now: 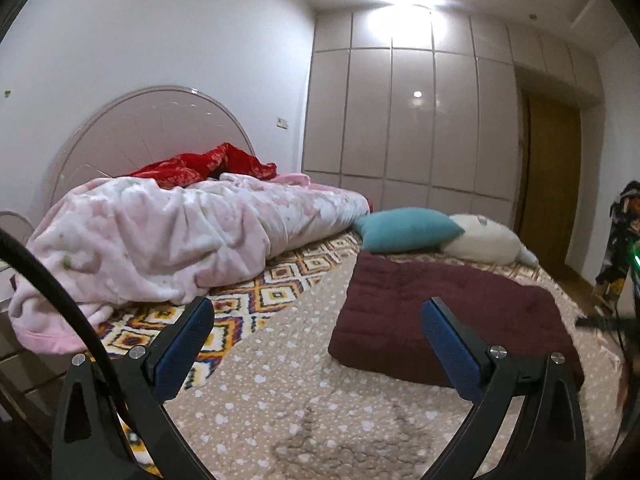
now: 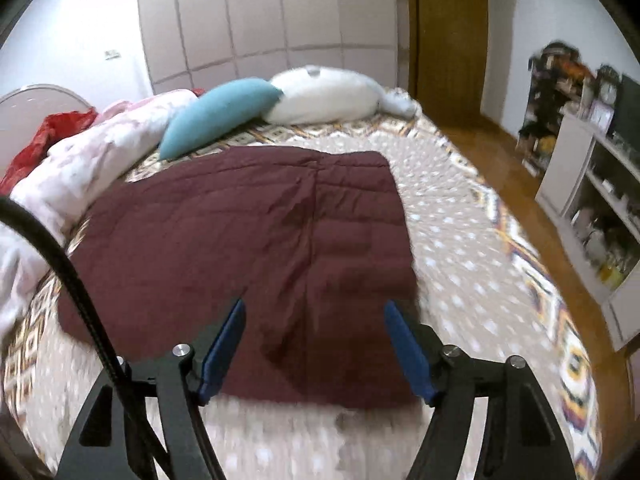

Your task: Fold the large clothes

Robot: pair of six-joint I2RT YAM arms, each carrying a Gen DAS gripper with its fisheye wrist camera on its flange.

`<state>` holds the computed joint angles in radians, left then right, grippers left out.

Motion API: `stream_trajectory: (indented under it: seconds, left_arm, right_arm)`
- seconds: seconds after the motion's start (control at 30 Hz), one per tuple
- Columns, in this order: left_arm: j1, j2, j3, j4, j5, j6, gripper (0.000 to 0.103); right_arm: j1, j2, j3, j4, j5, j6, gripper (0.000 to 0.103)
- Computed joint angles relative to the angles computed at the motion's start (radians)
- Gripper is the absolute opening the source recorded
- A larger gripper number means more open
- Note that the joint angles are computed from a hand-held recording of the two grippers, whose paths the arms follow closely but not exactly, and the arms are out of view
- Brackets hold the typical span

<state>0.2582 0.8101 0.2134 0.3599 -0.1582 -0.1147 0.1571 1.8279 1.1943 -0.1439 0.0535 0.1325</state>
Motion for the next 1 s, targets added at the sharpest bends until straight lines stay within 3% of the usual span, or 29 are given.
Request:
stream_trajectory:
  seconds: [0.1, 0.17, 0.27, 0.33, 0.4, 0.53, 0.67, 0.73, 0.8, 0.93, 1.0]
  left_arm:
    - [-0.102, -0.256, -0.003, -0.197, -0.148, 0.076, 0.103]
    - [-0.193, -0.401, -0.004, -0.301, -0.246, 0.120, 0.103]
    - [-0.319, -0.594, 0.017, -0.490, -0.322, 0.137, 0.103]
    - [-0.387, -0.674, 0.051, -0.611, -0.331, 0.138, 0.103]
    - [-0.490, -0.714, 0.071, -0.677, -0.411, 0.134, 0.103]
    - [-0.845, -0.761, 0.102, -0.784, -0.725, 0.083, 0.103]
    - [-1.123, -0.748, 0.117, -0.873, -0.942, -0.014, 0.103]
    - [-1.134, -0.747, 0.109, -0.905, -0.929, -0.061, 0.103]
    - [-1.035, -0.737, 0.085, -0.915, -0.794, -0.091, 0.103]
    - [-0.731, -0.634, 0.051, -0.886, -0.435, -0.081, 0.103]
    - [-0.684, -0.596, 0.023, -0.850, -0.398, -0.078, 0.103]
  right_arm:
    - [0.054, -0.228, -0.286, 0.125, 0.096, 0.050, 0.082]
    - [0.091, -0.329, -0.396, 0.160, 0.159, 0.076, 0.084]
    - [0.152, -0.495, -0.546, 0.183, 0.198, 0.129, 0.085]
    - [0.226, -0.611, -0.625, 0.175, 0.288, 0.152, 0.085]
    - [0.304, -0.717, -0.692, 0.177, 0.413, 0.162, 0.087]
    - [0.489, -0.905, -0.763, 0.081, 0.642, 0.195, 0.094]
    - [0.564, -0.952, -0.745, -0.086, 0.665, 0.280, 0.095]
    - [0.579, -0.953, -0.742, -0.134, 0.640, 0.322, 0.095]
    - [0.585, -0.937, -0.746, -0.149, 0.631, 0.343, 0.095]
    - [0.605, -0.897, -0.759, -0.157, 0.608, 0.364, 0.095]
    - [0.607, -0.883, -0.768, -0.152, 0.597, 0.372, 0.095]
